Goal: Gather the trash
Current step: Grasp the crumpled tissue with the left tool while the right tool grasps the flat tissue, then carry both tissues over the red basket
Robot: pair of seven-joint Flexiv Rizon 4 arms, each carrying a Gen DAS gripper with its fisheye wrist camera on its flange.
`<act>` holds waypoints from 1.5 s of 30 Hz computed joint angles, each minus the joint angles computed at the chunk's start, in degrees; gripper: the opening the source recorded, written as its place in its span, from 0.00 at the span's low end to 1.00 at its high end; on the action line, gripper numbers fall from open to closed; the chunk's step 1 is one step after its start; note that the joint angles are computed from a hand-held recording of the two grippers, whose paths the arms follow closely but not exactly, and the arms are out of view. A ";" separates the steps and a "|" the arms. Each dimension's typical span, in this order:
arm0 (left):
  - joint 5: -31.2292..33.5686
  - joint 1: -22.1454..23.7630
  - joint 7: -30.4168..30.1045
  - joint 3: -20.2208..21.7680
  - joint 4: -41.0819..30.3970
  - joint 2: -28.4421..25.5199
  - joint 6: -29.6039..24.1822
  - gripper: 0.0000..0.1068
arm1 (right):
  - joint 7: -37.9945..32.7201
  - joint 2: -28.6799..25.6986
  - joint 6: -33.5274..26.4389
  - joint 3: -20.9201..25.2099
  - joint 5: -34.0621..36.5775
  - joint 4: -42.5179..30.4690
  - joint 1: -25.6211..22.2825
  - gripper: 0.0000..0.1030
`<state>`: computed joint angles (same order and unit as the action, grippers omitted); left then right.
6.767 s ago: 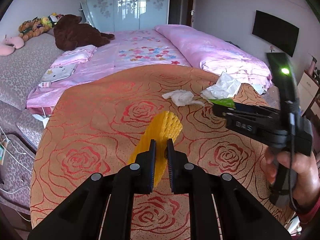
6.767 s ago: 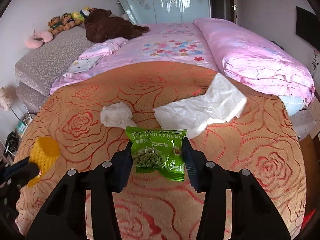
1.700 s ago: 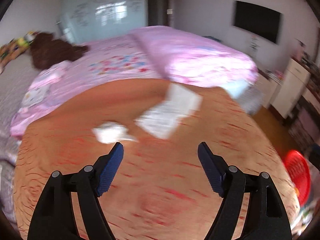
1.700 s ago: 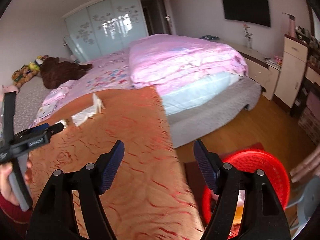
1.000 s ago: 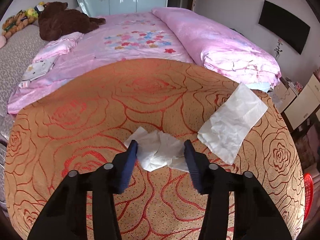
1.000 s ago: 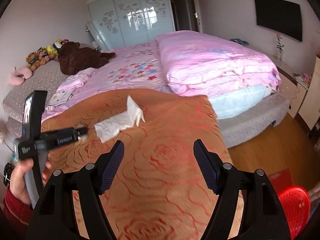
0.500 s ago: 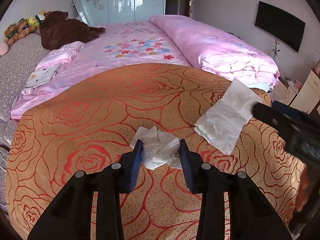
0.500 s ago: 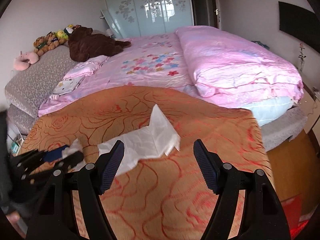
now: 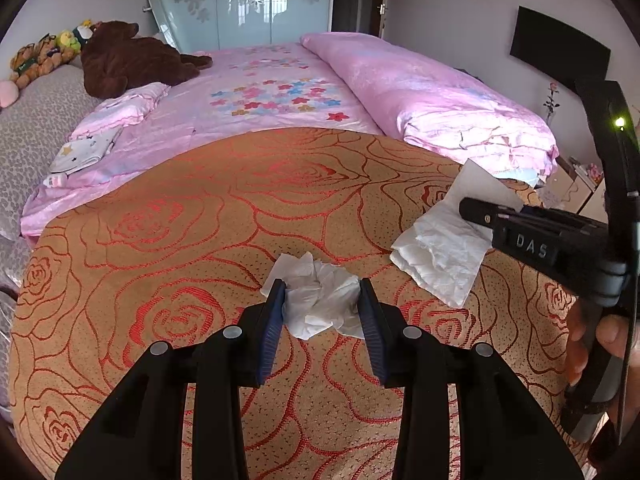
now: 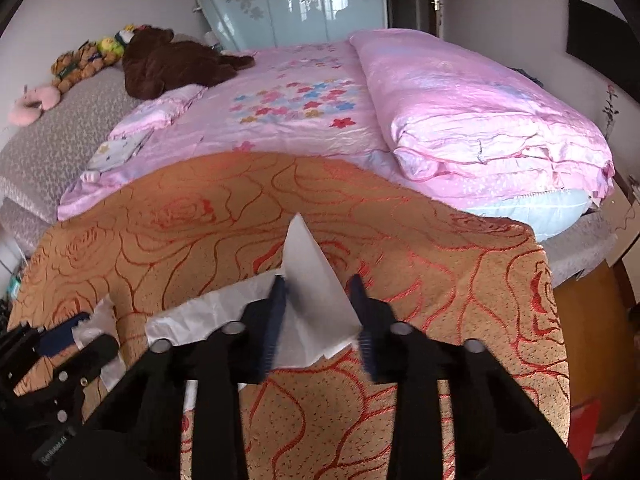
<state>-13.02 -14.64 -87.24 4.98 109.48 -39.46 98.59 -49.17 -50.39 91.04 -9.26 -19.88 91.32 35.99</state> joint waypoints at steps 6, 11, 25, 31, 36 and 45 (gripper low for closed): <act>0.02 -1.73 -0.25 1.97 -0.03 0.44 -0.23 0.33 | 0.01 1.45 3.42 -0.49 1.34 3.22 0.77 0.09; 0.12 -2.77 -0.77 2.81 2.06 2.16 1.53 0.33 | -1.78 4.78 10.25 -5.66 5.48 10.36 6.20 0.08; -1.57 -4.87 0.47 1.76 10.80 7.90 7.60 0.33 | -12.32 14.42 20.12 -9.14 22.83 26.03 15.55 0.08; -4.34 -8.77 1.72 2.75 14.20 9.57 10.70 0.33 | -17.12 17.97 21.91 -9.94 30.56 31.00 19.03 0.08; -5.98 -9.86 3.13 1.12 15.93 10.71 12.61 0.33 | -20.44 20.73 23.05 -11.06 36.17 34.52 22.06 0.08; -6.91 -10.62 4.77 -2.57 17.47 11.94 14.68 0.33 | -26.17 25.21 24.00 -17.43 44.39 39.74 30.05 0.08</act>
<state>-19.92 -25.26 -82.47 2.41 126.95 -27.52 113.27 -75.34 -25.18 115.04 -26.68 24.51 131.06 66.05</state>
